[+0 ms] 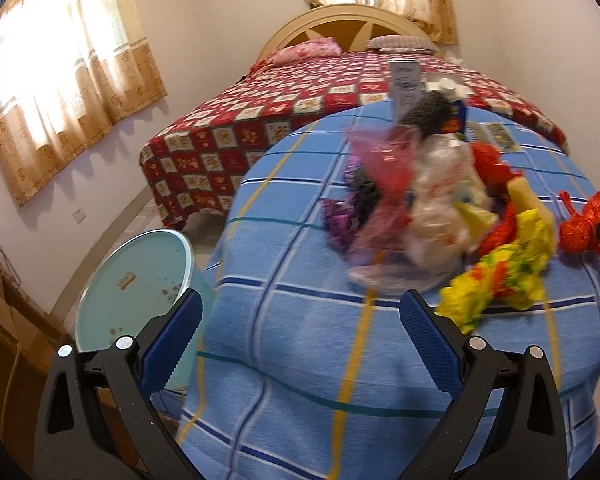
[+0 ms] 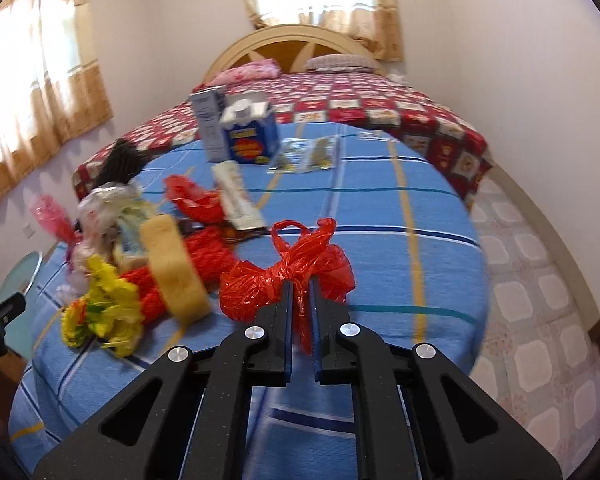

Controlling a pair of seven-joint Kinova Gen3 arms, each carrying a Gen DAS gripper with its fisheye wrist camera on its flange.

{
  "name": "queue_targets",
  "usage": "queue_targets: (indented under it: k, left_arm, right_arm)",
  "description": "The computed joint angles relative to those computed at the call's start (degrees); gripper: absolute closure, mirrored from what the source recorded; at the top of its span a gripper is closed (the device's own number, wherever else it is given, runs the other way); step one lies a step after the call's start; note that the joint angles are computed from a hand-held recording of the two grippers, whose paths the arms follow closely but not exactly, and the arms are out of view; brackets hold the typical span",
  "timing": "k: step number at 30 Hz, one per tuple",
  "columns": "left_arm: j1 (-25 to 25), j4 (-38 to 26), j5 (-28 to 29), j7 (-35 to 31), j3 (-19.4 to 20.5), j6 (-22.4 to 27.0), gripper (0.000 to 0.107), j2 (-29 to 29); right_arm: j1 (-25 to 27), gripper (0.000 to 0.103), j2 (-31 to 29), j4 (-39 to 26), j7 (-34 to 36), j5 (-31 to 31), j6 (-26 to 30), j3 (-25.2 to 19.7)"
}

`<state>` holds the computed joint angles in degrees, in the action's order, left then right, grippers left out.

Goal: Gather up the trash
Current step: 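Grasp the red plastic bag with the right gripper while the left gripper approaches the yellow-green wrapper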

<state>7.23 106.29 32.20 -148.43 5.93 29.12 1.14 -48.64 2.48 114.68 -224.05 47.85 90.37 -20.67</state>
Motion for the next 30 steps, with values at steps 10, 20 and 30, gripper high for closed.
queue_targets:
  k: [10,20,30]
  left_arm:
    - [2.3,3.4,5.1,-6.8,0.7,1.6,0.011,-1.1]
    - [4.4,2.1,-1.5,-1.0,2.2,2.7,0.038,1.5]
    - [3.2,1.1,-0.8,-2.7,3.0,4.8,0.107,1.9]
  right_arm:
    - [-1.5,0.087,-1.1,3.4,-4.3,-2.2,0.6,-2.2]
    - [-3.5,0.038,-2.5,6.6,-9.5,-1.6,1.7,-3.6]
    - [-0.7,0.031,-4.3,7.8,-5.8,0.3,-0.8,-2.5]
